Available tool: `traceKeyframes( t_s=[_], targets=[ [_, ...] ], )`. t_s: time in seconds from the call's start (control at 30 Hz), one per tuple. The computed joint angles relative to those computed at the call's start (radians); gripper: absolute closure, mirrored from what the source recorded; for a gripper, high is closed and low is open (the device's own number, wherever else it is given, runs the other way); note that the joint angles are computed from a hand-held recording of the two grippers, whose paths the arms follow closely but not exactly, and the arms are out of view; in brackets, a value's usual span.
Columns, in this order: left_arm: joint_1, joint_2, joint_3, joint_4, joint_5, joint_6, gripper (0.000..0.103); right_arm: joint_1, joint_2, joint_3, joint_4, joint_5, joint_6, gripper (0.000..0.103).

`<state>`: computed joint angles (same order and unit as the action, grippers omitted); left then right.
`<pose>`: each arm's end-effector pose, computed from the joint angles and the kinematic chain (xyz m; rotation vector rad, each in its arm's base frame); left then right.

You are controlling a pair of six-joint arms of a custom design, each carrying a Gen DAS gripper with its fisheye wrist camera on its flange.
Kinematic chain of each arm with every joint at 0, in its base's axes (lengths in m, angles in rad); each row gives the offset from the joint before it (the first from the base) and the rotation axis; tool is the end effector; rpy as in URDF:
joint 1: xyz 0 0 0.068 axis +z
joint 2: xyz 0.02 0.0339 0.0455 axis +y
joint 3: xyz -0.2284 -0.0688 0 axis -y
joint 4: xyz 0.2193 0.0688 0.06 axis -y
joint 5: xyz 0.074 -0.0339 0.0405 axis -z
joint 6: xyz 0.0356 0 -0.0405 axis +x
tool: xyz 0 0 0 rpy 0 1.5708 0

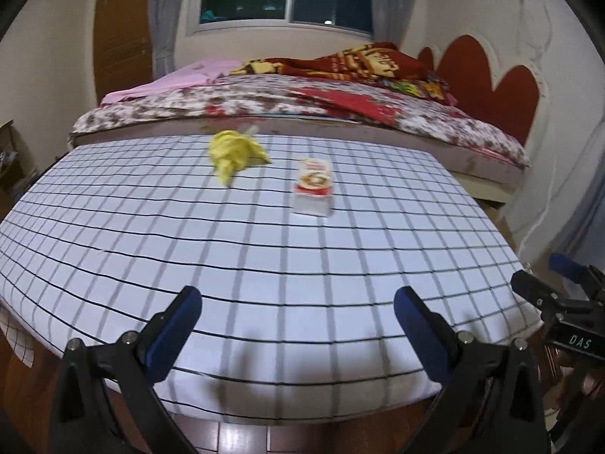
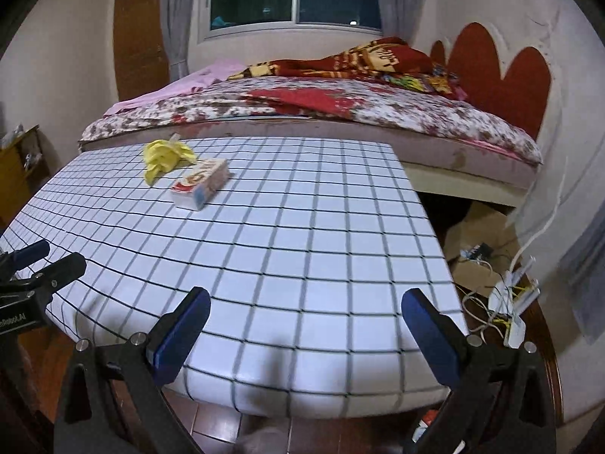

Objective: Collect trash
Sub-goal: 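Move both tools back from the bin toward the table, then grasp the yellow cloth with left tool while right tool grasps white drink carton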

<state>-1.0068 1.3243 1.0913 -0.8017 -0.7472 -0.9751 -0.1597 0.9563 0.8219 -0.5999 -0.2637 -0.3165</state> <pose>0.1502 -0.1921 0.2567 -0.2057 2.2440 -0.0336 0.1931 -0.0217 0.2576 -0.3113 2.2535 0.0546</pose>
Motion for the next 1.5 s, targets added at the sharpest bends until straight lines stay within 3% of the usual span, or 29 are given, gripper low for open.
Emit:
traceKeyframes(
  t_s=[0.2, 0.4, 0.53, 0.73, 0.9, 1.1, 1.13, 1.17, 1.23, 1.5],
  targets=[
    [0.132, -0.093, -0.077, 0.030, 0.033, 0.114, 0.001, 0.211, 0.085, 0.031, 0.070, 0.115, 0.087, 0.001],
    [0.328, -0.142, -0.116, 0.082, 0.155, 0.276, 0.001, 0.354, 0.243, 0.106, 0.117, 0.181, 0.160, 0.001],
    [0.500, -0.099, -0.082, 0.127, 0.247, 0.433, 0.001, 0.385, 0.411, 0.256, 0.096, 0.155, 0.233, 0.001],
    [0.739, -0.035, -0.081, 0.271, 0.391, 0.609, 0.001, 0.498, 0.711, 0.503, 0.116, 0.232, 0.310, 0.001],
    [0.825, 0.069, -0.081, 0.379, 0.438, 0.665, 0.001, 0.571, 0.967, 0.708, 0.144, 0.294, 0.366, 0.001],
    [0.842, 0.232, 0.007, 0.454, 0.477, 0.681, 0.001, 0.583, 1.214, 0.986, 0.044, 0.322, 0.372, 0.001],
    [0.840, 0.262, 0.033, 0.459, 0.480, 0.685, 0.001, 0.572, 1.240, 1.017, 0.044, 0.321, 0.362, 0.009],
    [0.839, 0.294, 0.062, 0.465, 0.486, 0.689, 0.001, 0.560, 1.260, 1.045, 0.033, 0.317, 0.353, 0.028],
    [0.839, 0.368, 0.134, 0.474, 0.495, 0.700, 0.001, 0.533, 1.322, 1.139, -0.014, 0.302, 0.339, 0.045],
    [0.840, 0.681, 0.496, 0.404, 0.537, 0.715, 0.001, 0.441, 1.596, 1.626, -0.210, 0.254, 0.259, 0.050]
  ],
)
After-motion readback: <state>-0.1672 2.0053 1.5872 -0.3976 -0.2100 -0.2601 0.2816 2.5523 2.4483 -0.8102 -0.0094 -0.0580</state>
